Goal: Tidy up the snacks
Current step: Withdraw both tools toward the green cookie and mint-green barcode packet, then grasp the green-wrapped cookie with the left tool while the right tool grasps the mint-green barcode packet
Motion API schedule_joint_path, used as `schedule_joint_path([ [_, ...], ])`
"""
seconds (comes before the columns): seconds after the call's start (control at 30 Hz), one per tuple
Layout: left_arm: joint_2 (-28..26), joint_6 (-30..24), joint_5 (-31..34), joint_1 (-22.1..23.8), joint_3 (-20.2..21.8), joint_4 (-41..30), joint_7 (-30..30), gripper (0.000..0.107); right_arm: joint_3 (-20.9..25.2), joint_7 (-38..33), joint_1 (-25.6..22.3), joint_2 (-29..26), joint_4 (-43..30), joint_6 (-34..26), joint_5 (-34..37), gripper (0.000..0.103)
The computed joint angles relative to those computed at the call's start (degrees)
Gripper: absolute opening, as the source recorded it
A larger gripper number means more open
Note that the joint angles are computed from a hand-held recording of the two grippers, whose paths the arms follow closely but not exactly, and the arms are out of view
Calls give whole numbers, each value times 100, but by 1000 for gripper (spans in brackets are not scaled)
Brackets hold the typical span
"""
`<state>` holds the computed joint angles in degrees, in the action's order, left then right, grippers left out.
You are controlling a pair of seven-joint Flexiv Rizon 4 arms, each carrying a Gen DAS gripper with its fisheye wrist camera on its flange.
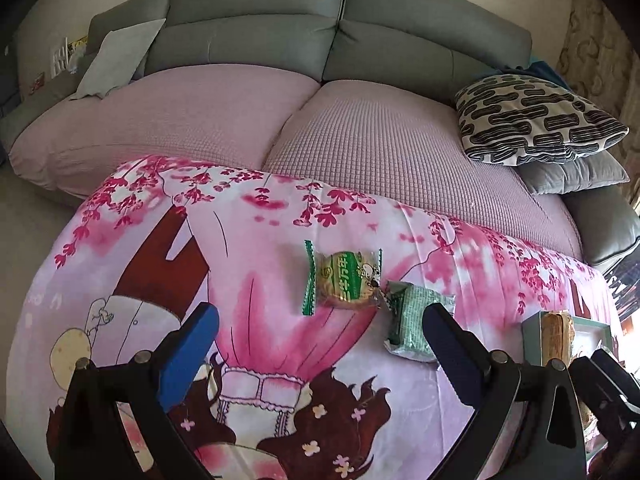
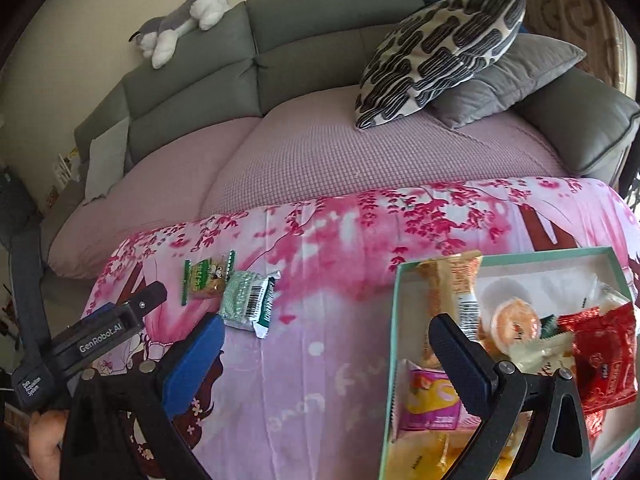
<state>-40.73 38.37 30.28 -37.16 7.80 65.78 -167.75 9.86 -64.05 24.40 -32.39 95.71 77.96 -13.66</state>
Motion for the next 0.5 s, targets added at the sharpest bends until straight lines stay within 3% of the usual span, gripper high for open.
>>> schedule_joint_path([
  [0.2, -49, 372, -344, 385, -140, 153, 451, 102, -47, -52, 225, -475, -561, -337, -160, 103],
  [0.5, -360, 324, -1491, 930, -443, 13, 1563, 101, 17, -298, 483, -1196, -1577, -1189, -157, 103],
])
